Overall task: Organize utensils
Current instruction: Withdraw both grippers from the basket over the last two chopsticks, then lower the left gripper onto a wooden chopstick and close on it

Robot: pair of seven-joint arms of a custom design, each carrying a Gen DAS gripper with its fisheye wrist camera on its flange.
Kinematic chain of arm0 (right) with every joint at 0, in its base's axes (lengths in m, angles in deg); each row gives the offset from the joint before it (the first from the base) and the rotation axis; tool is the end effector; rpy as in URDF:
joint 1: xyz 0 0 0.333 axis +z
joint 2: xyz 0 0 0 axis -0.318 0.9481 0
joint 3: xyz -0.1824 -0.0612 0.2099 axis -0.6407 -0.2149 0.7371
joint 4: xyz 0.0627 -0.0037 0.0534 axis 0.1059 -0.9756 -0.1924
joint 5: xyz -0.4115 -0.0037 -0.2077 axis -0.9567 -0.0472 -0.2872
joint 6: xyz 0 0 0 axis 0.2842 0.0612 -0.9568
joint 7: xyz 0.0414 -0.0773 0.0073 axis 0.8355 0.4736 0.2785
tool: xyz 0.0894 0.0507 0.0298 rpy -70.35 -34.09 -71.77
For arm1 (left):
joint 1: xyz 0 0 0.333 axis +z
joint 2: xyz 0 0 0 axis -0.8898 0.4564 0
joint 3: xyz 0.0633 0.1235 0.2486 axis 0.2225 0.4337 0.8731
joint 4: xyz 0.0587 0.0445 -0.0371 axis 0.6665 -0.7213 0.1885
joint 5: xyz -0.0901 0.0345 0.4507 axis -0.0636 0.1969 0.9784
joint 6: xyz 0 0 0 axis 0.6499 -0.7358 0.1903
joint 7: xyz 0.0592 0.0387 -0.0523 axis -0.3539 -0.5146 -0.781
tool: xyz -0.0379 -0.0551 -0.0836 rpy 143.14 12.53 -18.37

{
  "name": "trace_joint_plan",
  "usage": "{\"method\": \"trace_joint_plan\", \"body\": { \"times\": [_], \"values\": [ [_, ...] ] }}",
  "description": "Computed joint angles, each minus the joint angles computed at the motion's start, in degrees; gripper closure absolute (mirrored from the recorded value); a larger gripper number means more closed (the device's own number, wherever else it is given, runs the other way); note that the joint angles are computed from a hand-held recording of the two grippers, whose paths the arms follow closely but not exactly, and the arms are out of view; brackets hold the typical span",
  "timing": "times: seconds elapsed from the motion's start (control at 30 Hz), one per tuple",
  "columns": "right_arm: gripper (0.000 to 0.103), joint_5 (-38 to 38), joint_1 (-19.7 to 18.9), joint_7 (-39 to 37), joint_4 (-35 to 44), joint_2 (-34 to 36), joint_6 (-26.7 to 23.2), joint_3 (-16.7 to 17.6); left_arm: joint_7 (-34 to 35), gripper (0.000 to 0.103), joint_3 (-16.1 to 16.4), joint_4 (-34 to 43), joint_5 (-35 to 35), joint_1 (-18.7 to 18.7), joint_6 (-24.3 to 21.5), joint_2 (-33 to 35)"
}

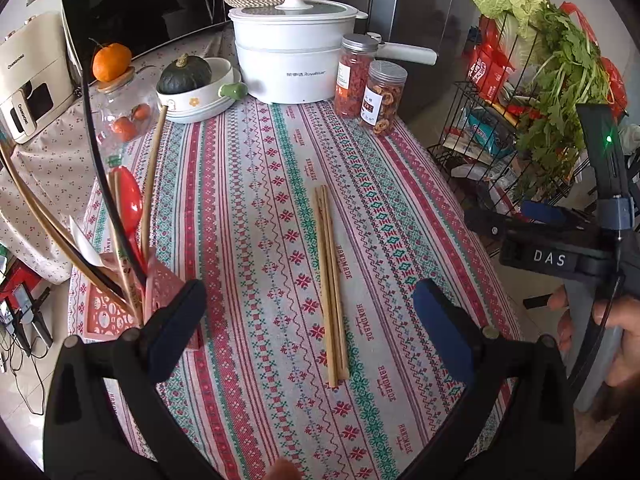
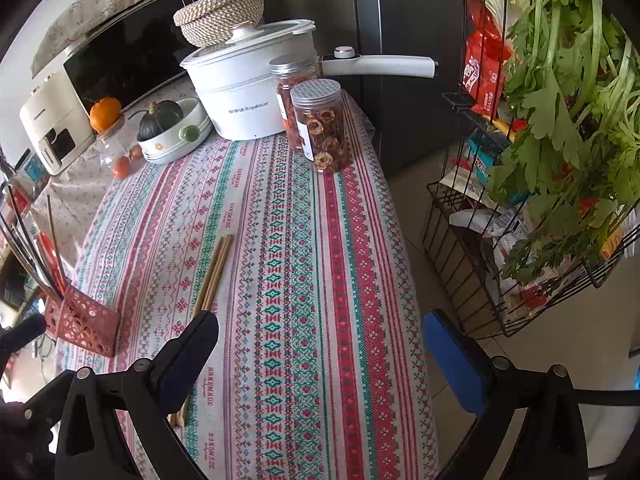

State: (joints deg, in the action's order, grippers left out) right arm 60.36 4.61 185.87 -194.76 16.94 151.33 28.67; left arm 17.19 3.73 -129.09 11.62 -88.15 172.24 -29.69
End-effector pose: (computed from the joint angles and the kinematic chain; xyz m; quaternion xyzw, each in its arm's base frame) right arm 0.4407 0.3052 0.5321 -0.5445 0.7922 -0.1917 0.1980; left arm 0.4797 -0.4688 0.5288 -0.4820 0.8247 -0.2625 0.1365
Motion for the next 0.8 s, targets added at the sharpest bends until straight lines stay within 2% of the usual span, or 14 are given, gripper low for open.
{"method": "trace_joint_plan", "body": {
  "times": [0.1, 0.3, 0.4, 0.43, 0.5, 0.53, 0.6, 0.8],
  "values": [
    [0.000, 1.4, -0.1, -0.2, -0.7, 0.2, -0.2, -0.8, -3.3, 0.001, 0.2, 3.6, 4.4, -0.4, -1.7, 3.5],
    [0.000, 3.2, -0.3, -0.6, -1.2, 0.9, -0.6, -1.5, -7.3, 0.001, 2.3, 12.7, 10.1, -2.9, -8.3, 11.7],
    [0.000, 3.5, -0.4, -0.9, -0.9, 1.6, -0.5, -1.6, -6.3, 0.001, 3.1, 15.4, 9.2, -3.4, -8.1, 14.5],
    [0.000, 3.6, -0.4, -1.0, -0.8, 1.9, -0.6, -1.6, -5.1, 0.005, 3.2, 16.1, 8.3, -3.4, -7.5, 15.4],
    [0.000, 3.8, -0.4, -1.4, -0.4, 2.4, -0.6, -1.7, -3.4, 0.025, 3.6, 18.7, 7.7, -4.0, -8.5, 17.8],
    [0.000, 3.9, -0.4, -1.5, -0.3, 2.7, -0.7, -1.7, -2.1, 0.030, 3.6, 20.2, 6.9, -4.3, -9.0, 19.2],
    [0.000, 4.0, -0.5, -1.6, 0.1, 3.3, -0.8, -1.7, -0.3, 0.047, 3.8, 23.3, 5.4, -5.0, -10.5, 22.0],
    [0.000, 4.7, -0.5, -1.8, 0.1, 3.6, -0.9, -2.1, 1.6, 0.080, 5.1, 30.9, 1.3, -6.8, -13.2, 29.2]
  ]
}}
